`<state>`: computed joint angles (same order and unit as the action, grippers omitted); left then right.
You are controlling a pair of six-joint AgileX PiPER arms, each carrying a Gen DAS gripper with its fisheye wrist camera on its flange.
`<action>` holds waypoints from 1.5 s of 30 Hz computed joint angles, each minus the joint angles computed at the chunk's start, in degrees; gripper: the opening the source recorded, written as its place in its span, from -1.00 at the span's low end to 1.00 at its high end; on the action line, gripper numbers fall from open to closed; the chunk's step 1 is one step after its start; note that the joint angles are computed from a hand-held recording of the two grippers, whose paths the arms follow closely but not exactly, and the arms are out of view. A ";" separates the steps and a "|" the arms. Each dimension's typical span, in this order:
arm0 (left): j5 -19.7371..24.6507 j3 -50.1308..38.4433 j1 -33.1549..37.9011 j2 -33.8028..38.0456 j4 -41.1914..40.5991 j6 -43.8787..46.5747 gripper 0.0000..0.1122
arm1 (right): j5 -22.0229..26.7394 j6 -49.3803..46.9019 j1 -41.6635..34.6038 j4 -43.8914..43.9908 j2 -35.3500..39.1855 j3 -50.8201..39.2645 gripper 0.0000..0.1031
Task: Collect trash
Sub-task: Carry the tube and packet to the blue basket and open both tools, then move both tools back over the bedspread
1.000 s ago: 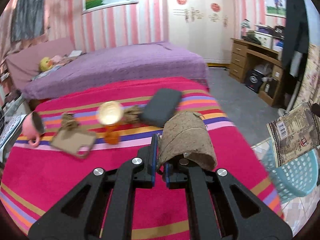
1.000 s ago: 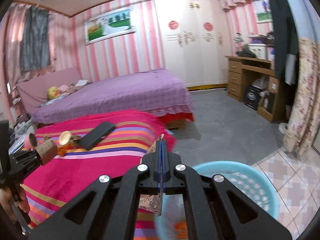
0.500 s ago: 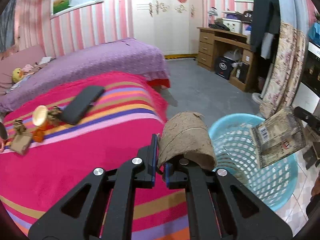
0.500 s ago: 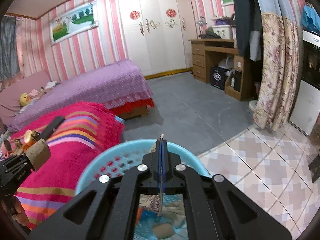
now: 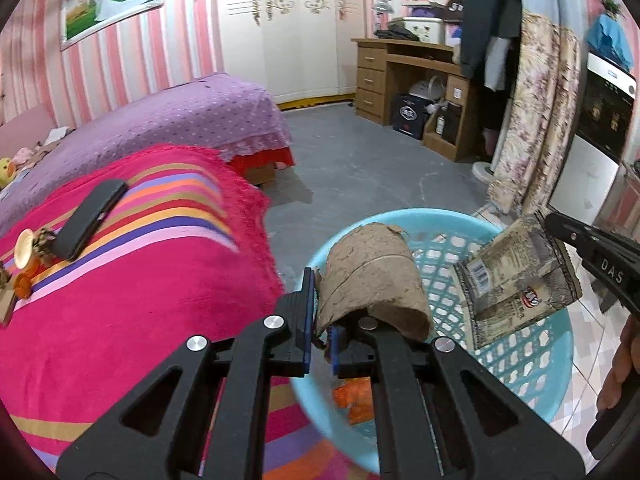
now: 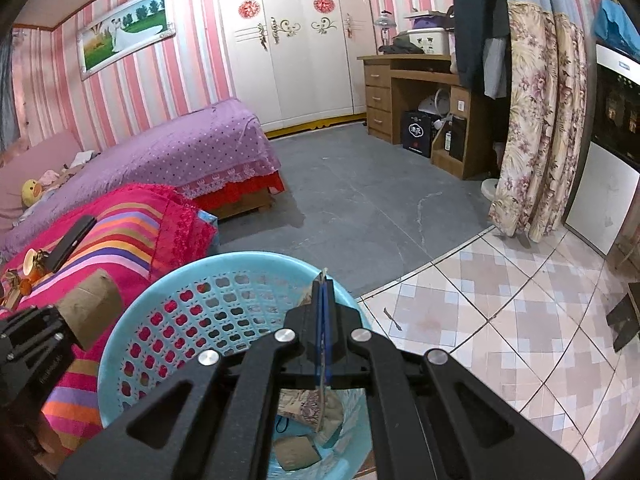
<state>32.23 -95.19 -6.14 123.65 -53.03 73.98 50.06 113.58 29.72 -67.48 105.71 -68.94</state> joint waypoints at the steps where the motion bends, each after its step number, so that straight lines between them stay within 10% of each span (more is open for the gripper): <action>1: -0.09 0.21 -0.61 -0.07 0.22 -0.11 -0.85 | 0.11 0.48 0.03 -0.18 -0.17 0.32 -0.99; 14: 5.49 -4.26 0.78 1.96 4.11 -3.17 0.37 | 0.56 3.15 0.27 -0.89 -0.75 1.90 -0.99; 27: 2.49 -6.24 4.36 1.72 2.18 -2.94 0.63 | 0.67 -5.72 -0.16 4.74 3.86 -6.03 -0.92; 28: 2.91 -6.92 4.73 1.95 2.70 -3.51 0.63 | 0.52 -6.24 -0.28 5.25 4.10 -6.52 -0.81; 30: 3.21 -8.04 5.48 2.44 3.59 -4.59 0.63 | 1.03 -7.15 -0.04 6.02 4.99 -8.06 0.08; 45: 8.26 -17.23 12.53 5.97 4.94 -8.04 0.71 | 12.54 -10.80 3.68 6.70 11.21 -20.15 0.87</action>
<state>40.49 -112.41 6.39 129.61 -48.10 65.94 62.60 102.78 33.40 -60.78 116.92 -89.09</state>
